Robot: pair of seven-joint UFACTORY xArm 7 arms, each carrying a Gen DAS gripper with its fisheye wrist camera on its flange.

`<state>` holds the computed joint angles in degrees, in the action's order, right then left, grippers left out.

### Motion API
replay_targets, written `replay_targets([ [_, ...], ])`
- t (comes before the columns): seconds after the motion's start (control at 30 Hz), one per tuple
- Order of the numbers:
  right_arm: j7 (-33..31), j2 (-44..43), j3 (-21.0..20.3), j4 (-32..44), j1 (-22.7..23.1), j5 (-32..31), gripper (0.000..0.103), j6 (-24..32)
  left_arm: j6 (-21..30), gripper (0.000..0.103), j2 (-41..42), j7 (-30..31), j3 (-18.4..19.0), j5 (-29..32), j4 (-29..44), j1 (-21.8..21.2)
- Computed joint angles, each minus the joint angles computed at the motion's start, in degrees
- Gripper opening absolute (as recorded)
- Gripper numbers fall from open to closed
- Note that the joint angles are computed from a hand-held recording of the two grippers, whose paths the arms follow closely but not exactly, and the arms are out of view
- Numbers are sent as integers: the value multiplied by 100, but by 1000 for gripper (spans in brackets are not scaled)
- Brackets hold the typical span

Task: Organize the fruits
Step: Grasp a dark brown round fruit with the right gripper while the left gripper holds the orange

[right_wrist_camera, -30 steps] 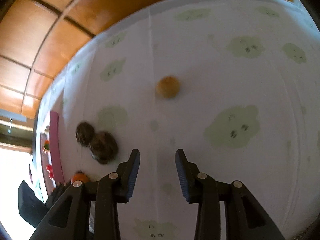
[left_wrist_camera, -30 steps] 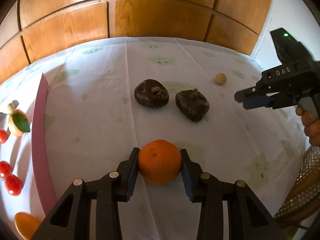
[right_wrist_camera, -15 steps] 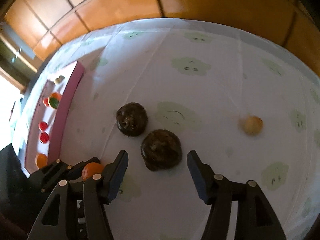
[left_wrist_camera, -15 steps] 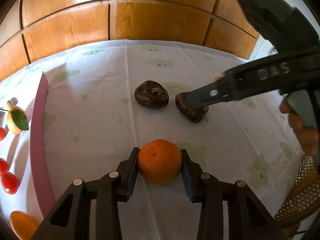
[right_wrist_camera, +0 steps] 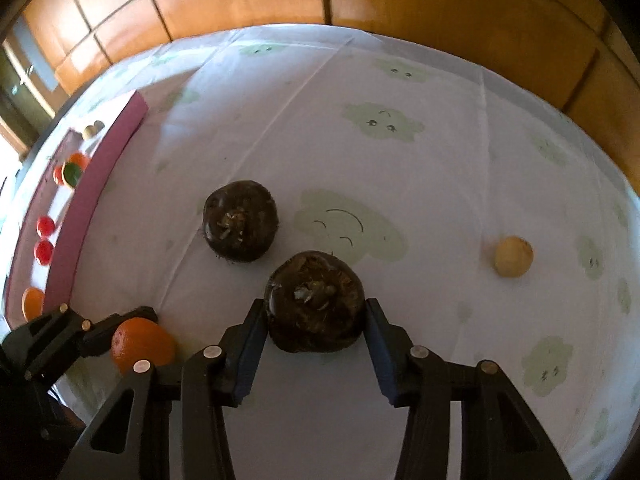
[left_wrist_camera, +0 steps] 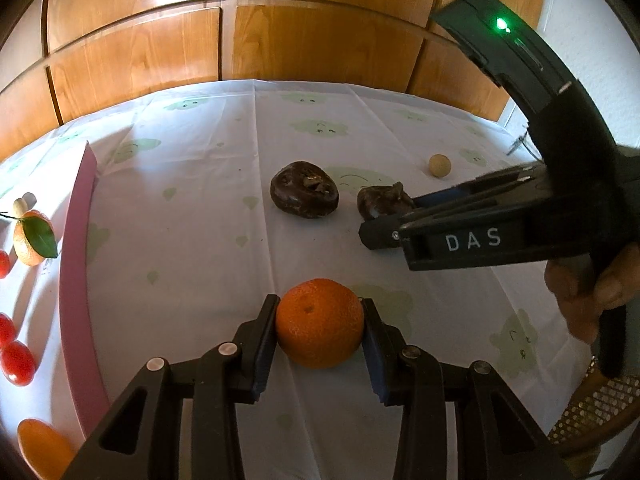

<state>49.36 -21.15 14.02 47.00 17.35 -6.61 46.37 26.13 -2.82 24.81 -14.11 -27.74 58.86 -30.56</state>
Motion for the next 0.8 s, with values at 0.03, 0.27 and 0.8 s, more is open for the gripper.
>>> replay_targets([
  [0.03,22,-15,9,-24,-6,-18,49,-21,2,40,2,-8,1,-3,3,-1],
  [0.27,332,-199,146,-112,-36,-178,48,125,39,40,-1,-43,2,28,20,7],
  [0.8,1486,-784,489,-480,-76,-665,49,243,-66,40,3,-153,-13,244,-15,-7],
])
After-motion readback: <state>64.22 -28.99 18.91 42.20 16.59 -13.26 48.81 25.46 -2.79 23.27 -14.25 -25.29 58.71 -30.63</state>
